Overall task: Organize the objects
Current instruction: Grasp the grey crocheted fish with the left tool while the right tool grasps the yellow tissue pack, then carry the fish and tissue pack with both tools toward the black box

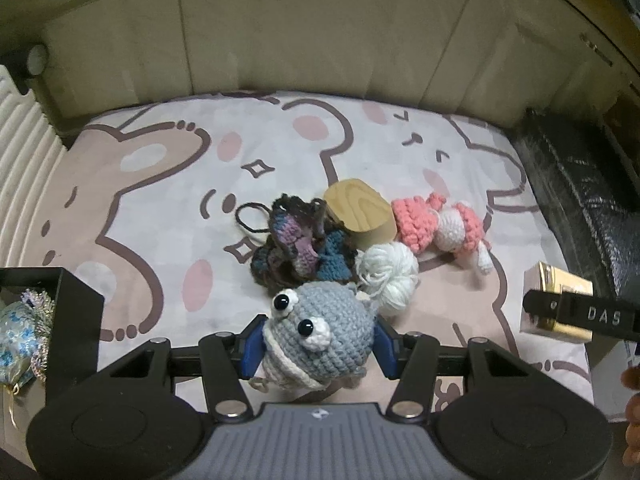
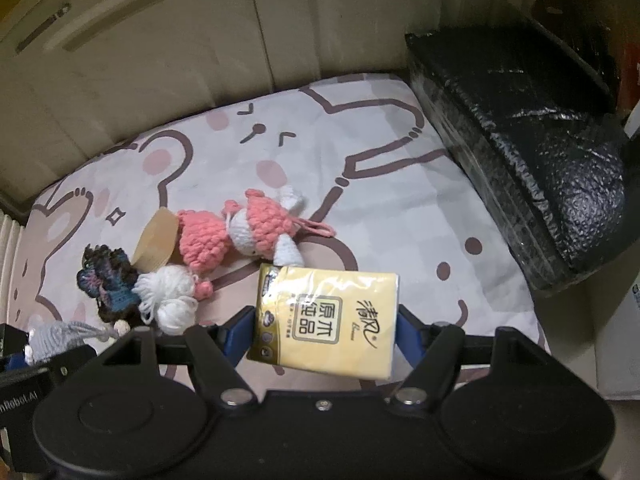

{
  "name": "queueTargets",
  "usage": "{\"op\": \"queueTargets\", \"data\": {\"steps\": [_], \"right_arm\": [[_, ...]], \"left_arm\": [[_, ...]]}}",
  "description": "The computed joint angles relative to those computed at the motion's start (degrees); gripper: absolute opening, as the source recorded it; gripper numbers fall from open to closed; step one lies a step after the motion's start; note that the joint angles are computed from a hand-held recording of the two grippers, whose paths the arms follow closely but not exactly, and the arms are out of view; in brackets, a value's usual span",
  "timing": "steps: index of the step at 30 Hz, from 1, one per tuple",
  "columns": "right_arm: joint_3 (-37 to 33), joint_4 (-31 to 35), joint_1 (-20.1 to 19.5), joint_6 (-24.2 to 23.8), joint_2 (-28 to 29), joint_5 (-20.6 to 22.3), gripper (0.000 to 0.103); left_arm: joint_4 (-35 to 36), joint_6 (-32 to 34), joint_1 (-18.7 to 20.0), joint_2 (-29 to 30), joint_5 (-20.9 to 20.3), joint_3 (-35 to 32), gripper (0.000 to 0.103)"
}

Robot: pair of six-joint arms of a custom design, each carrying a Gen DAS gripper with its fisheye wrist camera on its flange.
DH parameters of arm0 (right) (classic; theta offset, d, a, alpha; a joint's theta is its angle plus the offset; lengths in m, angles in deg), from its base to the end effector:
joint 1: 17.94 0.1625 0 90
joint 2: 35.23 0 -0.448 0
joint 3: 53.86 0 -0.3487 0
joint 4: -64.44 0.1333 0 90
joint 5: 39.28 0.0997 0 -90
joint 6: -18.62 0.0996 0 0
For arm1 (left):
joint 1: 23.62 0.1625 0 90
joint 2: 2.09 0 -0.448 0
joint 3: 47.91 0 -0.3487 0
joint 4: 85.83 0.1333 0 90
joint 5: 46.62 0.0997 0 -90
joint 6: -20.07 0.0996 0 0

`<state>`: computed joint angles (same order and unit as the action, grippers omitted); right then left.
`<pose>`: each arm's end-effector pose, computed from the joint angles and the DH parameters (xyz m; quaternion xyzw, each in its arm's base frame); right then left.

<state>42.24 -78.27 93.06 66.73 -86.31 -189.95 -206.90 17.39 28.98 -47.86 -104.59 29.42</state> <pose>0.2703 -0.5745 0.2294 -0.2348 -0.8292 0.3335 0.3822 -0.2825 -0.6760 0.2157 0.2879 0.9170 -0.0907 0.2606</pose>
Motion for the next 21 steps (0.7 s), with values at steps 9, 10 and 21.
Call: {"op": "queueTargets", "data": {"steps": [9, 10, 21], "right_arm": [[-0.94, -0.41, 1.58, -1.76, 0.9, -0.53, 0.073], [-1.19, -0.65, 1.76, -2.14, 1.12, -0.56, 0.073], [-6.41, -3.21, 3.26, -7.49, 5.66, 0.96, 0.073]], "left_arm": [[-1.05, -1.61, 0.09, -1.71, 0.48, 0.28, 0.055], [-0.99, -1.8, 0.16, -1.9, 0.51, 0.19, 0.055], [-0.62, -4.16, 1.54, -4.82, 3.74, -0.49, 0.055]]}}
